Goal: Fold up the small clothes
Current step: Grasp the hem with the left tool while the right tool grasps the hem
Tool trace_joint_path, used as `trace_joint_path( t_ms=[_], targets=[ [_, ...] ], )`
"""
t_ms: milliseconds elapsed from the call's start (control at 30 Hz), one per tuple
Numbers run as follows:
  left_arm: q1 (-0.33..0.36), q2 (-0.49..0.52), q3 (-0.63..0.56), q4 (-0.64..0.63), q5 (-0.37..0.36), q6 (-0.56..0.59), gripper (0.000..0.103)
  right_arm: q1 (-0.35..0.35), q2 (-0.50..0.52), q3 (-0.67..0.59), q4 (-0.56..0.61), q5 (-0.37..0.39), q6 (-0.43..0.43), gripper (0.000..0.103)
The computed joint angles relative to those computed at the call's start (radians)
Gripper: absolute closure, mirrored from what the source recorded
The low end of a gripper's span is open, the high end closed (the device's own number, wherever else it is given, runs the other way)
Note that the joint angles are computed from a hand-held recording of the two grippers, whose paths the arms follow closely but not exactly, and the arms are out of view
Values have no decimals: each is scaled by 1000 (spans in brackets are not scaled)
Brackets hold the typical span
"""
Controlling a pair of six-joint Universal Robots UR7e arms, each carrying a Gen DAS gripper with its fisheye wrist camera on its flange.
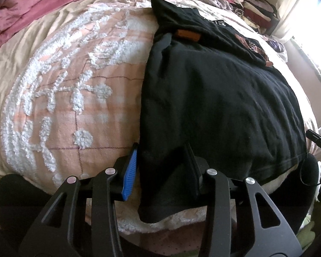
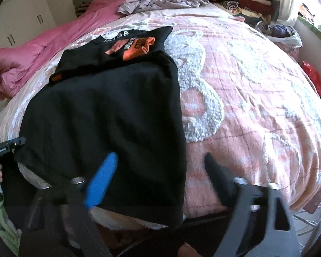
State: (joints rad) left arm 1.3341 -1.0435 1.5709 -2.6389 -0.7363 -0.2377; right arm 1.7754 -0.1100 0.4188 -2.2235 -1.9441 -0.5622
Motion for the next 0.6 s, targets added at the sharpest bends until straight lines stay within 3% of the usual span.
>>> trace_joint_path(
  t_ms=[100, 267, 333, 400, 433, 533, 600],
  targets=[
    [2, 0, -1, -3, -8, -4, 70, -2, 21, -38, 31, -17, 4, 48],
    [3, -1, 0, -1, -9, -7, 70, -9, 39, -74, 67, -19, 21, 56],
    [4, 2, -4, 1, -10, -6, 69, -16, 31, -67, 78, 10, 28, 67],
    [5, 4, -8, 5, -12, -10, 69, -20, 18, -47, 73, 47, 29, 86],
    [5, 7, -11, 4, -10, -9, 68, -20, 12, -38, 69, 59, 26, 89],
    [5, 18, -18, -9, 2, 9, 69, -20, 31, -73, 83, 51, 30, 90],
    [3, 23, -19, -20, 10, 17, 73, -24, 48, -106, 105, 51, 44, 85]
  ],
)
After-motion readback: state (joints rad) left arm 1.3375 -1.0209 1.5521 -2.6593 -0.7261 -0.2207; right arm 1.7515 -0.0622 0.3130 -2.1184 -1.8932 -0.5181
